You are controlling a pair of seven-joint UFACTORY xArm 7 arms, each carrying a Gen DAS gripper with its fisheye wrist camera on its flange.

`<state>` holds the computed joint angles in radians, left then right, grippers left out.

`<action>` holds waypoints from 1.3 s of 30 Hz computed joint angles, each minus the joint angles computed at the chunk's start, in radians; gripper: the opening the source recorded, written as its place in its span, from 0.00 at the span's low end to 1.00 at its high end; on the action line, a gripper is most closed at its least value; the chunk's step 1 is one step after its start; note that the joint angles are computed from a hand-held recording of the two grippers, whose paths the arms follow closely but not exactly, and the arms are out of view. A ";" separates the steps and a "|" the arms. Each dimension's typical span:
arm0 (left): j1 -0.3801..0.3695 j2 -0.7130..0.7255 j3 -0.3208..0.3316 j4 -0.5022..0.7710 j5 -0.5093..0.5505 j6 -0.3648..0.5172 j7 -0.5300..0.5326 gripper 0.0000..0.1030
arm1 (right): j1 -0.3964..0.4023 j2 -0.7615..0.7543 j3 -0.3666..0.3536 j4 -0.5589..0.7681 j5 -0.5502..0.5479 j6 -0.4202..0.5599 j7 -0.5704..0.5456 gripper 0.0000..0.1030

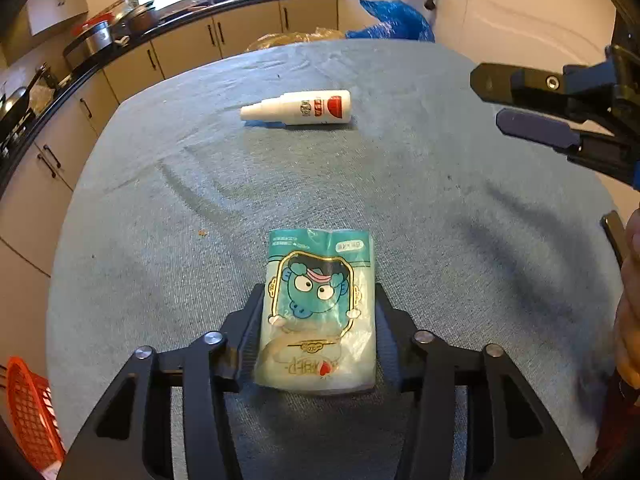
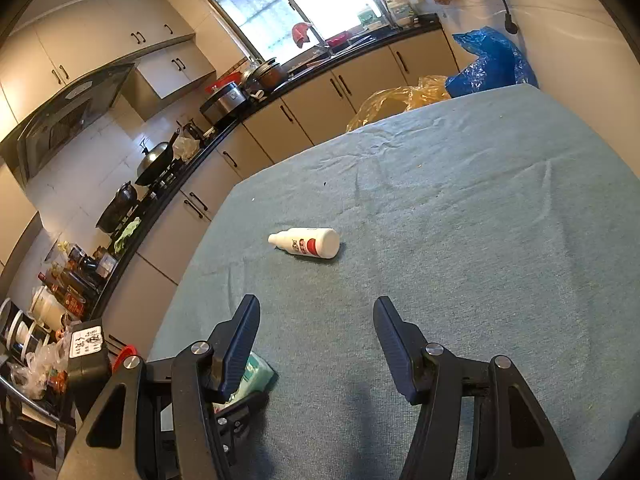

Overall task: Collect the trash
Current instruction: 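Return the left tool to the table and grasp the teal wet-wipe pack, then grasp the white spray bottle with the right tool and lift it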

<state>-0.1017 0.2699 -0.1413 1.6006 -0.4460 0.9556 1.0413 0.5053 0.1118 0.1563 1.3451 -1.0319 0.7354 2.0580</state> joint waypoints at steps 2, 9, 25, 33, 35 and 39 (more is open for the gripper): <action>0.010 -0.017 0.000 -0.029 -0.029 -0.021 0.007 0.41 | 0.000 0.002 0.000 0.000 0.001 0.001 -0.005 0.61; 0.055 0.030 0.004 0.009 -0.176 -0.073 -0.042 0.35 | -0.004 0.026 -0.011 0.008 0.020 -0.013 -0.030 0.61; 0.108 0.069 -0.023 0.055 -0.208 -0.187 -0.128 0.36 | -0.073 0.430 -0.079 0.605 0.464 0.078 -0.745 0.58; 0.103 0.099 -0.020 0.098 -0.178 -0.157 -0.179 0.36 | -0.138 0.548 -0.075 0.728 0.693 0.084 -1.005 0.53; 0.104 0.103 -0.021 0.106 -0.172 -0.152 -0.185 0.36 | -0.125 0.540 -0.088 0.710 0.718 0.077 -1.031 0.53; 0.106 0.112 -0.024 0.120 -0.165 -0.146 -0.185 0.36 | -0.076 0.532 -0.128 0.688 0.746 0.085 -1.062 0.40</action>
